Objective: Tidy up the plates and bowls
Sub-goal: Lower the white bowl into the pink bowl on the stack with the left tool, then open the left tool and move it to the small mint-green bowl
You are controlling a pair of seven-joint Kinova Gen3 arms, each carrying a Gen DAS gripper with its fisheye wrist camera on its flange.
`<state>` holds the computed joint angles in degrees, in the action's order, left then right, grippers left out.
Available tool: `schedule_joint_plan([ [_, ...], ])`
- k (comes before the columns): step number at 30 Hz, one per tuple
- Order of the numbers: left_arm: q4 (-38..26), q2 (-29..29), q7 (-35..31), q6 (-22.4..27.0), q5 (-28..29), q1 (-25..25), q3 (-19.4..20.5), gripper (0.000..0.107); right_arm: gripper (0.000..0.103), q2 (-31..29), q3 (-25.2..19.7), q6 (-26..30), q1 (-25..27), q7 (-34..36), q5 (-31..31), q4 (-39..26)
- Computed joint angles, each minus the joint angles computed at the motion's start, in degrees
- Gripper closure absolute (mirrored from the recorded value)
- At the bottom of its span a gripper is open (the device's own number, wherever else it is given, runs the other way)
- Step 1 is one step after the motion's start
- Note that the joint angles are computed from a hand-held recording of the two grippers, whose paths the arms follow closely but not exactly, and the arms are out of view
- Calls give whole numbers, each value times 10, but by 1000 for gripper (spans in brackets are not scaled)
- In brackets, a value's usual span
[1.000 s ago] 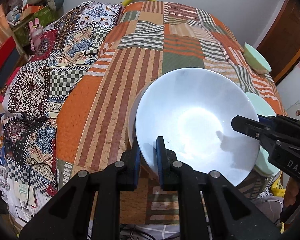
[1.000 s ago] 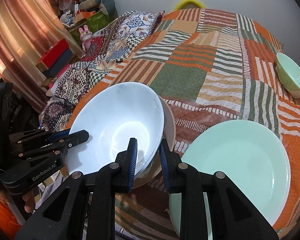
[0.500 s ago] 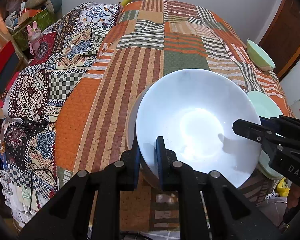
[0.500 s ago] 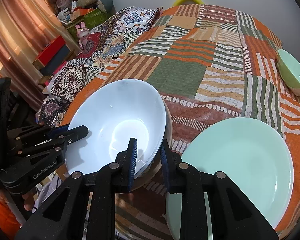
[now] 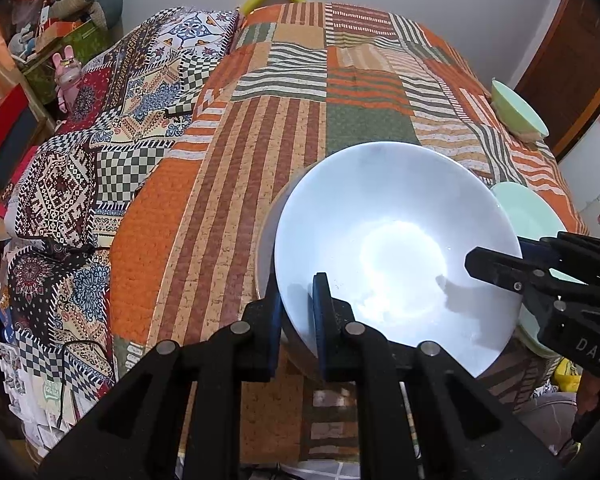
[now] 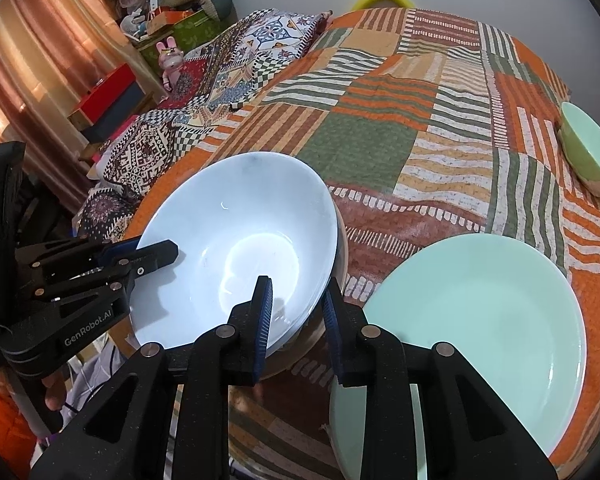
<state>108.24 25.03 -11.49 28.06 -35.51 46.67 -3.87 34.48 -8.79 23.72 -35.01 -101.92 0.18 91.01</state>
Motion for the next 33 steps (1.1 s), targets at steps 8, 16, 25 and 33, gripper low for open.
schedule_joint_plan([
  [8,-2,3,5,1,-1,2,-2,94,74,-7,20,4,-19,-12,21,5],
  [16,-30,8,-32,50,15,-13,25,91,74,-6,5,6,-5,-4,14,6],
  [25,-49,3,-71,73,56,-27,42,67,68,-26,-3,-17,13,6,0,33],
  [33,-59,-31,-11,110,-18,7,34,58,64,-65,3,-61,37,5,-11,78],
])
